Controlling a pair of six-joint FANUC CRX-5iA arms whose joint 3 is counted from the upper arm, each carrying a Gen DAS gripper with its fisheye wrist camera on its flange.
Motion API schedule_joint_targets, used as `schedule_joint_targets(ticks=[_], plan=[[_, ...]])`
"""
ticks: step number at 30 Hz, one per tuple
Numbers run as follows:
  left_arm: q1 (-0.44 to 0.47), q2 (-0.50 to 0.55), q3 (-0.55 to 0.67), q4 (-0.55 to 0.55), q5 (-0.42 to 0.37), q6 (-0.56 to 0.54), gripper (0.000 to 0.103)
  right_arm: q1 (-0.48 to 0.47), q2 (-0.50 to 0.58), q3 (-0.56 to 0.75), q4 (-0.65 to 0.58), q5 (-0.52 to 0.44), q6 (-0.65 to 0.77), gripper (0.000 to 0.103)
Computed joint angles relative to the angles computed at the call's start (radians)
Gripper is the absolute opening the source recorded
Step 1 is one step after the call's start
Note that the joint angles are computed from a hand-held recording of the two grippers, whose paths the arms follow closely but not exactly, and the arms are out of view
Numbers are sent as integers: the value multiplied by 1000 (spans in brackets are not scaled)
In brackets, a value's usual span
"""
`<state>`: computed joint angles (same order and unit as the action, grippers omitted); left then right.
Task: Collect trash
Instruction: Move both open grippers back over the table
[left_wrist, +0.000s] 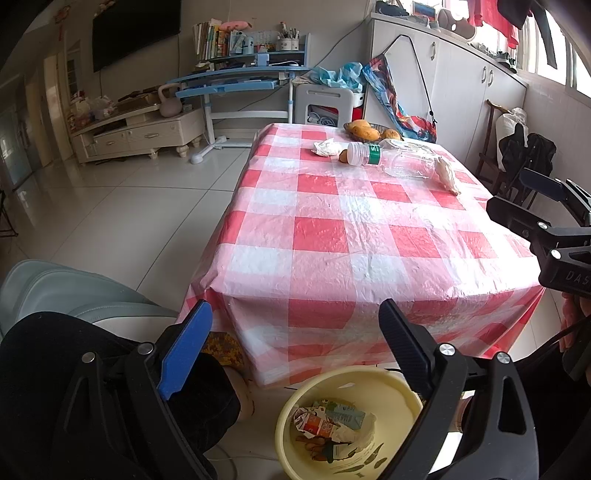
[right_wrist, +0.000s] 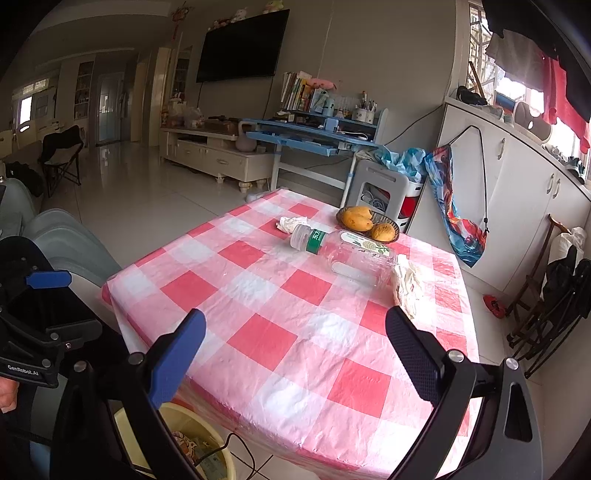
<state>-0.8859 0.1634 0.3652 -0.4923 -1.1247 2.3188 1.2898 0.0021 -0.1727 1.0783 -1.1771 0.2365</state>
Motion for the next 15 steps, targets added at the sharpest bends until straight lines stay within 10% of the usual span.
schedule_joint_targets(ticks=[15], plan=[[-5,-5,15,-18,42,-37,89,-7,-38,-31,-11,-9,-65,94]])
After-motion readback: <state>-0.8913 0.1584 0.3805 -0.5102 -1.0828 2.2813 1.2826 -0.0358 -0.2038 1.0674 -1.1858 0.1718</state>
